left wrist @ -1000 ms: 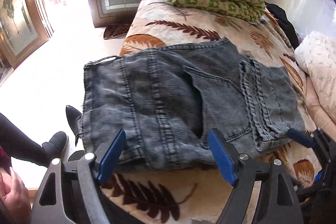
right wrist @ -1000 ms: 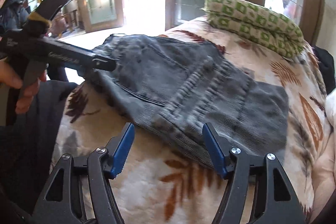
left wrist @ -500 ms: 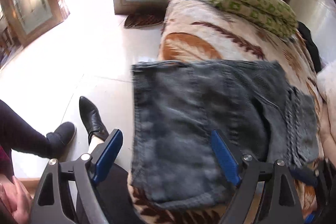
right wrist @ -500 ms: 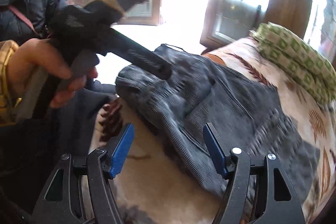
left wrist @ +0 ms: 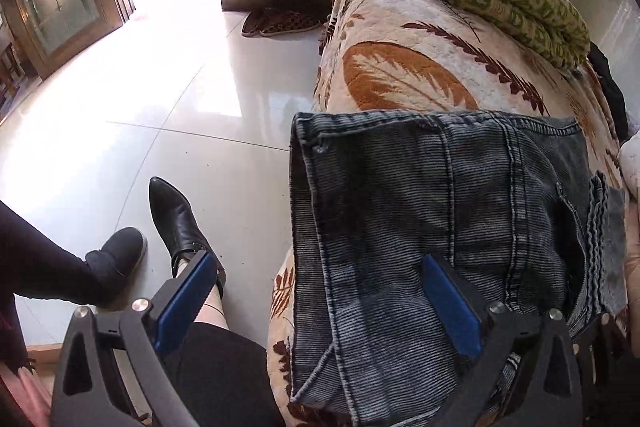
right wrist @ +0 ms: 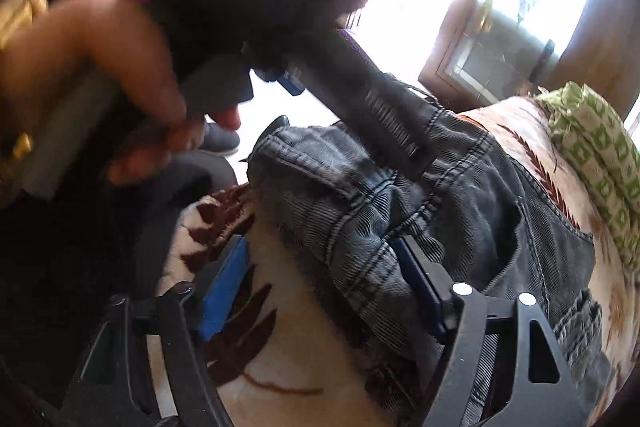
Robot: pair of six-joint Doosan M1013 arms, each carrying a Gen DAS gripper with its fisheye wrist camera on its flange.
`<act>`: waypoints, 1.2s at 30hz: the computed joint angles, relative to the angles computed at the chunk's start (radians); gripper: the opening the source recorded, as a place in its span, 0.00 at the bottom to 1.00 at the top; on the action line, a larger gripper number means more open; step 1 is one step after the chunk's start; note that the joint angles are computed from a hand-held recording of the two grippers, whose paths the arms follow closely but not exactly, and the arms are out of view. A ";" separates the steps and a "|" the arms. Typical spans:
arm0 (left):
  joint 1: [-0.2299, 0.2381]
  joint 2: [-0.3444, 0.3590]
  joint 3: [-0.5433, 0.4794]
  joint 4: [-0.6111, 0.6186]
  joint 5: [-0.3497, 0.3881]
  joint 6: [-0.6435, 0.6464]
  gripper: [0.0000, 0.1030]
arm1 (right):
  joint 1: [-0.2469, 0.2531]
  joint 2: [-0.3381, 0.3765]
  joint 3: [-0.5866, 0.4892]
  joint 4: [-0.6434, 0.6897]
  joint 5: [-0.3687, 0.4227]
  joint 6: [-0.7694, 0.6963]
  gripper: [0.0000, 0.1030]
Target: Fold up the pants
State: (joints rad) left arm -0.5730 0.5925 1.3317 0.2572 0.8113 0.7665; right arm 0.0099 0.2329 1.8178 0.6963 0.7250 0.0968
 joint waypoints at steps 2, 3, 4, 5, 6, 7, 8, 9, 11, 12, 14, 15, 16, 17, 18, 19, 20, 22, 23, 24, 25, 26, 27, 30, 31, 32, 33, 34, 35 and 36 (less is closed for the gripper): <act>0.007 0.000 0.005 -0.018 -0.012 0.005 1.00 | 0.007 0.000 0.010 0.002 -0.041 -0.010 0.75; 0.010 -0.001 0.008 -0.023 -0.018 0.001 1.00 | 0.007 0.001 0.010 0.004 -0.048 -0.009 0.73; 0.013 -0.001 0.010 -0.030 -0.023 -0.003 1.00 | 0.006 0.000 0.013 0.011 -0.056 -0.010 0.71; 0.017 -0.001 0.013 -0.038 -0.028 -0.009 1.00 | 0.005 -0.003 0.017 0.018 -0.068 -0.009 0.66; 0.020 0.000 0.013 -0.042 -0.028 -0.016 1.00 | 0.005 -0.004 0.018 0.020 -0.079 -0.005 0.57; 0.023 0.001 0.013 -0.047 -0.022 -0.023 1.00 | 0.001 -0.005 0.018 0.026 -0.082 0.001 0.54; 0.026 0.004 0.012 -0.054 -0.012 -0.029 1.00 | -0.003 -0.004 0.015 0.030 -0.072 0.009 0.51; 0.031 0.004 0.015 -0.072 -0.017 -0.029 1.00 | -0.003 -0.003 0.012 0.028 -0.069 0.015 0.49; 0.037 0.004 0.022 -0.108 -0.030 -0.038 1.00 | -0.001 -0.004 0.013 0.023 -0.074 0.018 0.49; 0.038 0.004 0.024 -0.115 -0.034 -0.045 1.00 | 0.001 -0.006 0.016 0.024 -0.077 0.019 0.49; 0.043 0.003 0.031 -0.140 -0.051 -0.048 1.00 | 0.000 -0.008 0.018 0.027 -0.076 0.023 0.49; 0.047 0.000 0.036 -0.162 -0.060 -0.045 1.00 | 0.001 -0.012 0.021 0.027 -0.077 0.025 0.49; 0.052 -0.002 0.043 -0.186 -0.072 -0.042 1.00 | 0.002 -0.017 0.024 0.031 -0.082 0.024 0.49; 0.054 -0.005 0.051 -0.202 -0.085 -0.042 1.00 | 0.003 -0.021 0.027 0.037 -0.086 0.016 0.49; 0.056 -0.006 0.056 -0.212 -0.094 -0.043 1.00 | 0.003 -0.021 0.029 0.043 -0.092 0.004 0.51; 0.055 -0.009 0.060 -0.213 -0.097 -0.047 1.00 | 0.004 -0.023 0.033 0.054 -0.100 -0.018 0.53; 0.054 -0.008 0.059 -0.208 -0.094 -0.053 1.00 | 0.004 -0.029 0.042 0.077 -0.112 -0.049 0.57; 0.046 -0.006 0.045 -0.168 -0.061 -0.061 1.00 | 0.006 -0.033 0.055 0.114 -0.143 -0.100 0.63; 0.039 -0.004 0.033 -0.122 -0.032 -0.074 1.00 | 0.008 -0.035 0.059 0.124 -0.153 -0.118 0.68; 0.029 -0.001 0.022 -0.058 0.000 -0.098 1.00 | 0.010 -0.036 0.063 0.130 -0.163 -0.132 0.69; 0.010 0.000 0.012 0.047 0.041 -0.147 1.00 | 0.012 -0.033 0.063 0.120 -0.169 -0.127 0.69; -0.003 0.000 0.009 0.129 0.067 -0.185 1.00 | 0.013 -0.029 0.058 0.107 -0.166 -0.108 0.69; -0.010 -0.002 0.011 0.172 0.072 -0.203 1.00 | 0.010 -0.024 0.053 0.107 -0.155 -0.094 0.69; 0.008 0.011 0.001 0.084 0.058 -0.143 1.00 | 0.010 -0.016 0.048 0.109 -0.153 -0.096 0.71; 0.018 0.017 -0.003 0.040 0.048 -0.121 1.00 | 0.012 -0.015 0.049 0.105 -0.155 -0.095 0.72; 0.027 0.019 0.000 0.010 0.028 -0.120 1.00 | 0.013 -0.015 0.050 0.105 -0.156 -0.098 0.73; 0.035 0.019 0.005 -0.013 0.007 -0.128 1.00 | 0.013 -0.014 0.048 0.106 -0.154 -0.099 0.74; 0.044 0.019 0.007 -0.047 -0.008 -0.125 1.00 | 0.012 -0.012 0.045 0.106 -0.150 -0.099 0.75; 0.053 0.021 0.010 -0.090 -0.024 -0.120 1.00 | 0.013 -0.009 0.042 0.102 -0.147 -0.094 0.75; 0.059 0.022 0.015 -0.120 -0.042 -0.124 1.00 | 0.013 -0.008 0.042 0.098 -0.147 -0.089 0.76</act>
